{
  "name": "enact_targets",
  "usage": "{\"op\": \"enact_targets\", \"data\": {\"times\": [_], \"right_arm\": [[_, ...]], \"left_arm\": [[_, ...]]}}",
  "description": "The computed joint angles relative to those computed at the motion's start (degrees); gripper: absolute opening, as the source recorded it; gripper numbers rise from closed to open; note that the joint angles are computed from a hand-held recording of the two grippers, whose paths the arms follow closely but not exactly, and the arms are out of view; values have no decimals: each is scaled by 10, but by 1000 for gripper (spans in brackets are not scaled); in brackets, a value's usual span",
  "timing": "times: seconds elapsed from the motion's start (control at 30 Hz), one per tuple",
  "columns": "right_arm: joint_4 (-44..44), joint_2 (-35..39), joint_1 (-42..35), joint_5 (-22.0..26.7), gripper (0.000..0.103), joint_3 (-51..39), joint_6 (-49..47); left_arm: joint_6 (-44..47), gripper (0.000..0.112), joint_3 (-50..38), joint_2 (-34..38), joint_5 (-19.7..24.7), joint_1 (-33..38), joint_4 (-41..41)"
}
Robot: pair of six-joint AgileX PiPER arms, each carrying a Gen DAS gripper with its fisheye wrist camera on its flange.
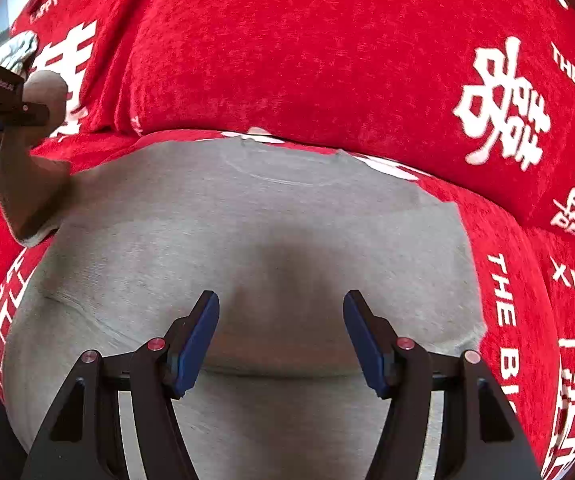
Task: Fold small clothes
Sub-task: 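Carry the held sleeve with the left gripper across the sweater body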
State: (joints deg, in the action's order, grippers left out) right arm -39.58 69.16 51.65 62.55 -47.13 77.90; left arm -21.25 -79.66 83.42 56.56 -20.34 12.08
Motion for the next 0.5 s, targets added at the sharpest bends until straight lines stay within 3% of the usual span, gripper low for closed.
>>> {"op": "enact_targets", "data": {"times": [0.5], "right_arm": [[1, -153, -67, 25, 67, 82, -34]], "left_arm": [[-132, 10, -32, 38, 43, -201, 103]]}}
